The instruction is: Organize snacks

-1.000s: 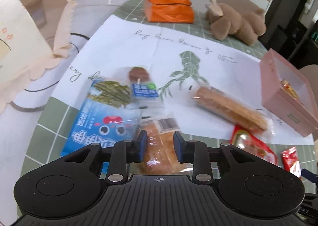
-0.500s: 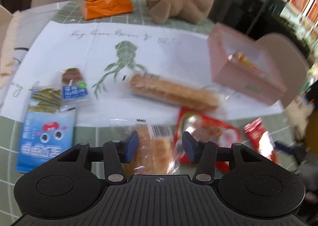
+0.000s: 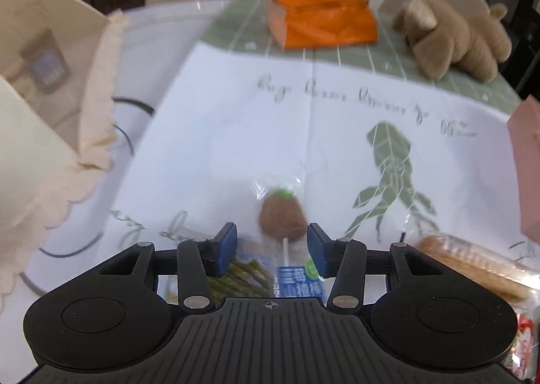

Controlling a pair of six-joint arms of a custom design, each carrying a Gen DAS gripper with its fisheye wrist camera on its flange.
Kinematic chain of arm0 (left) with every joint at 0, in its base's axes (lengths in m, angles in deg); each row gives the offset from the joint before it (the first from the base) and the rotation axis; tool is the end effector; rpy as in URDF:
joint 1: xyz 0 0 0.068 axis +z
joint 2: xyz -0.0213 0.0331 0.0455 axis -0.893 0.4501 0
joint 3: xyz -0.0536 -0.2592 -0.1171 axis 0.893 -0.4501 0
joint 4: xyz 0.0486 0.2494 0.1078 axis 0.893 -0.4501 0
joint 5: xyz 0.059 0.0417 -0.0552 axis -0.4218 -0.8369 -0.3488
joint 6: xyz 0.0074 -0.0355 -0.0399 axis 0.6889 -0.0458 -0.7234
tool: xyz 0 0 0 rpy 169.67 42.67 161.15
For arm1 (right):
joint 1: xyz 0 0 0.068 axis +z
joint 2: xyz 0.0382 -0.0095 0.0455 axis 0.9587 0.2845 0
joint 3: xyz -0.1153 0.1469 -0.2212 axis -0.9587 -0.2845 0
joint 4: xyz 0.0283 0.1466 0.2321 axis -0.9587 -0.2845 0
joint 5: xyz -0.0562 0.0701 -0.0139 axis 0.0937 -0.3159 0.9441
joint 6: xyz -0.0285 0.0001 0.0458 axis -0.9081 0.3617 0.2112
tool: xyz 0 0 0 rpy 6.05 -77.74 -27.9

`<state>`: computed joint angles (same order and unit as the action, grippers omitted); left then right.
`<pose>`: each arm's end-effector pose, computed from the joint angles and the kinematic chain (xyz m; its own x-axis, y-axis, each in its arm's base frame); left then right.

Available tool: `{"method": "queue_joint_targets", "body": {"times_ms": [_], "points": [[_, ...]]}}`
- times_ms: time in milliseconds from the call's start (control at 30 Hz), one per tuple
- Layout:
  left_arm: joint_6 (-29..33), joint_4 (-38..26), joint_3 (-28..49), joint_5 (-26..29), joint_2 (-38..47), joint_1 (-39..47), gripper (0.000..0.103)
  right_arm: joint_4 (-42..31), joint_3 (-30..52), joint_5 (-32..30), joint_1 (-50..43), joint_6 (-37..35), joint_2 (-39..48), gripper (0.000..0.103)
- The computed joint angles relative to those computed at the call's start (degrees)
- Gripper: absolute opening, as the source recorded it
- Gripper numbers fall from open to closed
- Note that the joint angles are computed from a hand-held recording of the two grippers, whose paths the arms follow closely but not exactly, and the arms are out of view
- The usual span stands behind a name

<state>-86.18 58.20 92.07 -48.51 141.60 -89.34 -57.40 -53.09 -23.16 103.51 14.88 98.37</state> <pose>0.3989 -0.1890 0.1526 -0.8541 0.1241 -0.5051 0.1424 0.9898 0.0022 0.1156 0.0483 0.0982 -0.6538 0.1142 -0.7480 0.1468 0.9889 0.0227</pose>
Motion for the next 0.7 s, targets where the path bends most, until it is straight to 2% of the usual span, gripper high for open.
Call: {"method": "queue_joint_targets", "body": {"times_ms": [100, 133, 233, 267, 400, 567, 700], "points": [[1.9, 0.9, -0.4, 0.2, 0.2, -0.1, 0.044, 0.2, -0.2, 0.2, 0.2, 0.1, 0.0, 0.102], [2.7, 1.4, -1.0, 0.3, -0.1, -0.3, 0.037, 0.3, -0.2, 0.2, 0.2, 0.1, 0.0, 0.102], [3.2, 2.4, -3.6, 4.2, -2.4, -0.1, 0.031, 0.5, -0.2, 0.2, 0.2, 0.0, 0.1, 0.103], [2.4, 4.1, -5.6, 6.2, -3.9, 0.2, 0.019, 0.5, -0.2, 0.2, 0.2, 0.0, 0.1, 0.103], [0.4, 10.3, -12.9, 11.1, -10.3, -0.5, 0.017, 0.5, -0.3, 0.3, 0.2, 0.0, 0.1, 0.103], [0.0, 12.5, -18.5, 13.7, -15.9, -2.9, 0.015, 0.7, -0.2, 0.4, 0.2, 0.0, 0.4, 0.103], [-3.2, 14.6, -23.8, 19.7, -22.8, -4.6, 0.015, 0.7, -0.2, 0.4, 0.3, 0.0, 0.4, 0.103]]}}
